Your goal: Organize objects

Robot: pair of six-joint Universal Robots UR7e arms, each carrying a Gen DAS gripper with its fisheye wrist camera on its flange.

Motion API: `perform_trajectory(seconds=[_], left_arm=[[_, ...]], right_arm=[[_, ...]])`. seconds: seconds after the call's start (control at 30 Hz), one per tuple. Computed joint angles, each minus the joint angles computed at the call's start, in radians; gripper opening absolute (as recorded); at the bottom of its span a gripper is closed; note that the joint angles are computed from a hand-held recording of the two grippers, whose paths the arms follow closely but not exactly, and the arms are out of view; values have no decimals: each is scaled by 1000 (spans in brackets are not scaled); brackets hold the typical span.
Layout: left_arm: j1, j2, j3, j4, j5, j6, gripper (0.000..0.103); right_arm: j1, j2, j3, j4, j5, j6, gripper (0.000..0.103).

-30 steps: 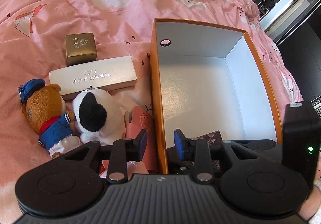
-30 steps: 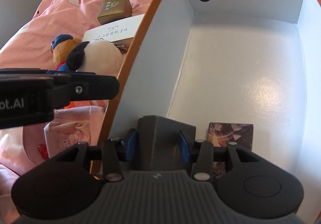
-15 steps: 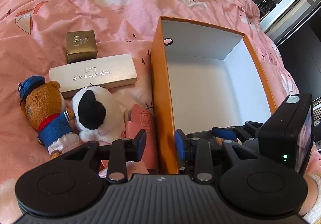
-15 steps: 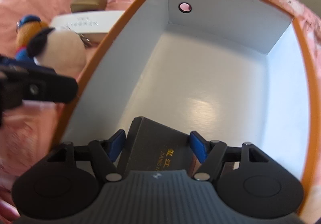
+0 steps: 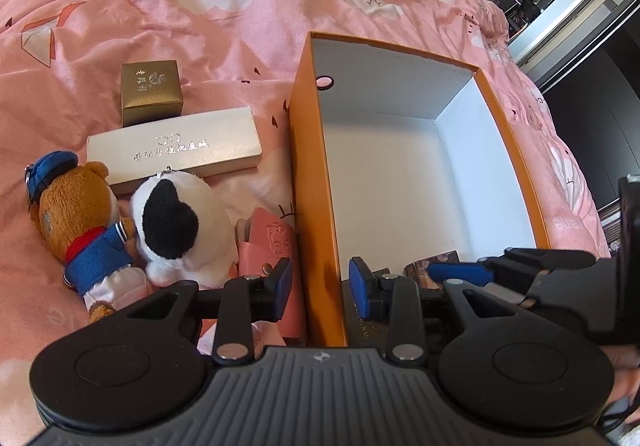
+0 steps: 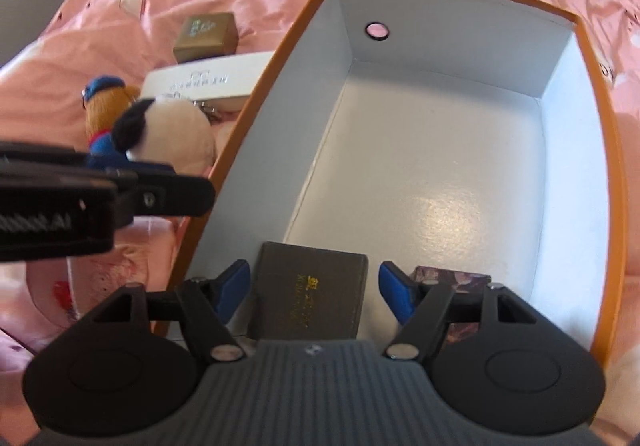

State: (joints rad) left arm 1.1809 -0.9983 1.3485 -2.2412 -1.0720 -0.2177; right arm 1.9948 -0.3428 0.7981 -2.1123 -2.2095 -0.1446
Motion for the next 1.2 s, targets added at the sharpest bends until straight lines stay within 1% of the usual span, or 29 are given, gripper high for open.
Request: perform_trajectory(seconds=[0.07, 0.13, 0.17, 0.23, 0.3, 0.33, 0.4, 0.43, 0.5, 0.57, 0.63, 0.77, 0.83, 0.87, 0.93, 0.97, 1.03, 1.1, 1.13, 1.17, 1.2], left_arm=[[0, 1, 0, 4, -2, 0, 35], [0, 2, 1, 6, -2, 1, 34], [0, 3, 2, 6, -1, 3, 34], [0, 4, 0, 10, 0, 1, 34], [1, 8, -3, 15, -1, -2, 34], [1, 9, -6, 18, -2, -2, 34], [1, 12, -8, 22, -4, 0, 34], [1, 12, -8, 22, -5, 0, 34], [3, 12, -10, 26, -7, -1, 34], [5, 14, -13, 30, -11, -3, 34], [7, 16, -16, 34, -16, -4, 34], [10, 17, -19, 39, -25, -2, 34], [10, 17, -19, 39, -26, -1, 34], [10, 17, -19, 39, -26, -1, 34], [10, 17, -19, 41, -25, -1, 34], [9, 17, -20, 41, -25, -1, 34], [9, 18, -20, 42, -25, 1, 34], [9, 18, -21, 44, -26, 2, 34], [9, 19, -22, 45, -26, 2, 34], [9, 20, -23, 46, -24, 0, 34], [9, 21, -23, 45, -22, -3, 34]], right_arm=[[-5, 1, -11, -1, -28, 15, 54], [-7, 19, -48, 36, -101, 42, 47], [-8, 38, -76, 52, -146, 35, 44], [-11, 59, -118, 98, -201, 10, 44], [-13, 87, -177, 176, -227, -7, 49], [-13, 101, -205, 210, -236, -11, 53], [-15, 144, -293, 330, -246, 15, 57], [-14, 169, -339, 390, -266, 40, 57], [-15, 195, -387, 464, -277, 72, 60], [-17, 205, -411, 503, -268, 121, 61], [-22, 212, -444, 550, -230, 198, 60], [-29, 202, -442, 537, -179, 310, 59], [-31, 197, -437, 524, -149, 348, 57], [-31, 196, -437, 523, -126, 359, 53], [-31, 194, -438, 523, -84, 368, 51], [-32, 197, -446, 532, -68, 381, 54], [-29, 197, -449, 537, -64, 381, 54], [-31, 184, -433, 530, -42, 388, 54], [-32, 181, -433, 535, -38, 394, 50], [-31, 177, -428, 532, -47, 399, 43], [-25, 169, -407, 509, -68, 386, 41]])
